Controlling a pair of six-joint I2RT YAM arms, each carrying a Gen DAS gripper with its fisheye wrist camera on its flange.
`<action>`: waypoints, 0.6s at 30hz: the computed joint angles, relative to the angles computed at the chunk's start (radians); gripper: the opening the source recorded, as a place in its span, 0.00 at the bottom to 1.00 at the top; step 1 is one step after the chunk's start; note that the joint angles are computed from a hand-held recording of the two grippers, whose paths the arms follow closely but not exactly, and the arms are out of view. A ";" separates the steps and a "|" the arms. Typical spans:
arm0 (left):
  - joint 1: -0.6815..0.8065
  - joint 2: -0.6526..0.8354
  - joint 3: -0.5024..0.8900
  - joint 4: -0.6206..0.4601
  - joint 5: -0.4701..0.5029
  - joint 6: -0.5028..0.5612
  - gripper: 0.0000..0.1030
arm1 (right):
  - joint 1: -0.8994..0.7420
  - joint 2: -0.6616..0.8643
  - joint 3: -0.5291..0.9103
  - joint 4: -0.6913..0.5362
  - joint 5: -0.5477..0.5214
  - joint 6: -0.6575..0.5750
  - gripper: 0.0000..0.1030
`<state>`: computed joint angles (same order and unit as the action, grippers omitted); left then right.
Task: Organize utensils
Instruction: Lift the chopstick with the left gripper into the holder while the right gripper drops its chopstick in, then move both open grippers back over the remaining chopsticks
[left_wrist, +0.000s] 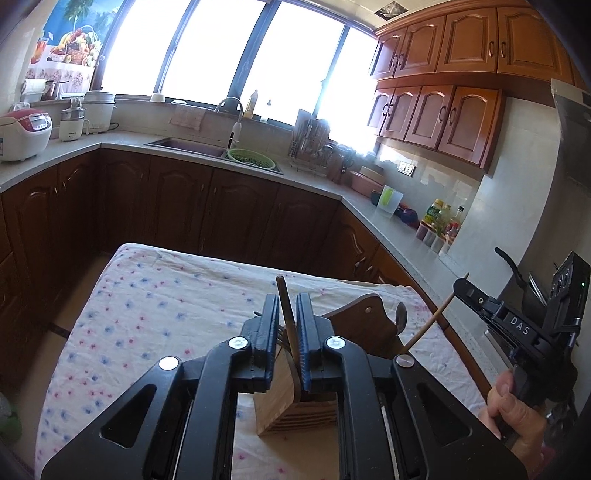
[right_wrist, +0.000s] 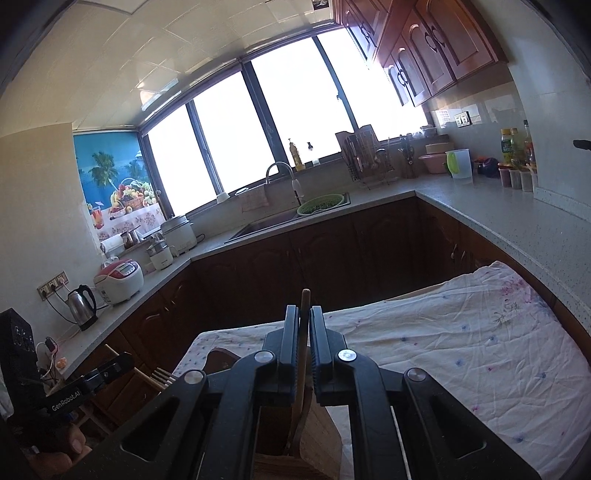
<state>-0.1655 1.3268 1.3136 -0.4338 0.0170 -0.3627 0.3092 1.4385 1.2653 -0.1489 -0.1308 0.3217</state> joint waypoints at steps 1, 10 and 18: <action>0.001 -0.010 -0.004 0.001 0.004 -0.004 0.24 | -0.007 -0.007 -0.003 -0.003 -0.014 0.005 0.12; -0.053 -0.222 -0.104 -0.040 -0.078 -0.074 0.91 | -0.084 -0.229 -0.151 0.028 -0.086 0.065 0.82; -0.140 -0.409 -0.234 -0.137 -0.158 -0.146 0.93 | -0.227 -0.513 -0.339 -0.088 -0.176 0.055 0.89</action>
